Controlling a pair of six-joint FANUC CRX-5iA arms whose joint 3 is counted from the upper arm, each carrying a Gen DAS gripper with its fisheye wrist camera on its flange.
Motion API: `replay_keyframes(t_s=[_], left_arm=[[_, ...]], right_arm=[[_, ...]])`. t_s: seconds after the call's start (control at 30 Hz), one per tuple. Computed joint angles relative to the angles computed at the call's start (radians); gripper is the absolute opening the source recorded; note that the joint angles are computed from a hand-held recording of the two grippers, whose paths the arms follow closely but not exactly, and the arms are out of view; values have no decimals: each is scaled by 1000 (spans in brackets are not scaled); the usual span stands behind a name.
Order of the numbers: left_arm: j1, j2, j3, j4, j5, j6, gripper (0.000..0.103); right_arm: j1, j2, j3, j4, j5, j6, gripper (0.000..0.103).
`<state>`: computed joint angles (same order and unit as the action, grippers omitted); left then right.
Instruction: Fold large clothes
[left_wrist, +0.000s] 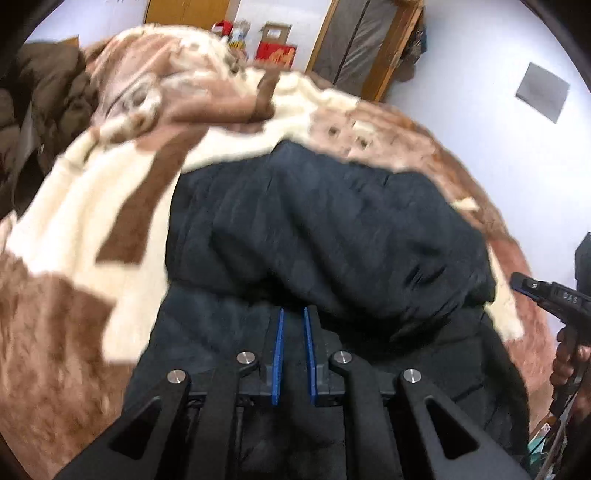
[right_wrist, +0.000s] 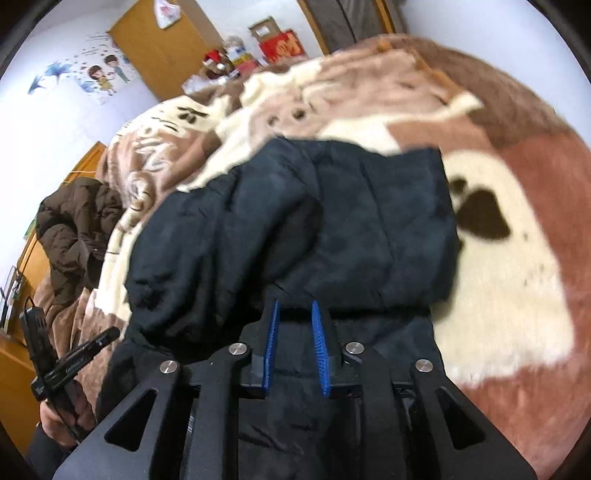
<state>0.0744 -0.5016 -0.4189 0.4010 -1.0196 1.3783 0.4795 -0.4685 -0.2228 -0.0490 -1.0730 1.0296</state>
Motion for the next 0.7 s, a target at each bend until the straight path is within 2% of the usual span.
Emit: replay_keyframes(t_s=[0.07,0.13,0.23,0.37,0.47,0.57,0.7], left_arm=[[-26,27,16,33,59,-15,35],[-61,68,27,59,120,-35,43],[-119,146,45,38,141,-44,43],[-163,240,35,-67,116,33,44],[-147,230,-30,-27,170,13,45],[-163,249,-10,-75,181,36,45],[-170,273,32,-111,156,78,45]], right_arm=[[46,15,8,26,30,-3,21],[73,35,6,31,65,7,21],[84,97,14,-10,88,46,21],[75,188,-11,-59,60,56,20],[63,189,-63,-91,104,55,19],[100,183,-109,-34,142,25,19],[112,184,-111,-14,134,6,19]])
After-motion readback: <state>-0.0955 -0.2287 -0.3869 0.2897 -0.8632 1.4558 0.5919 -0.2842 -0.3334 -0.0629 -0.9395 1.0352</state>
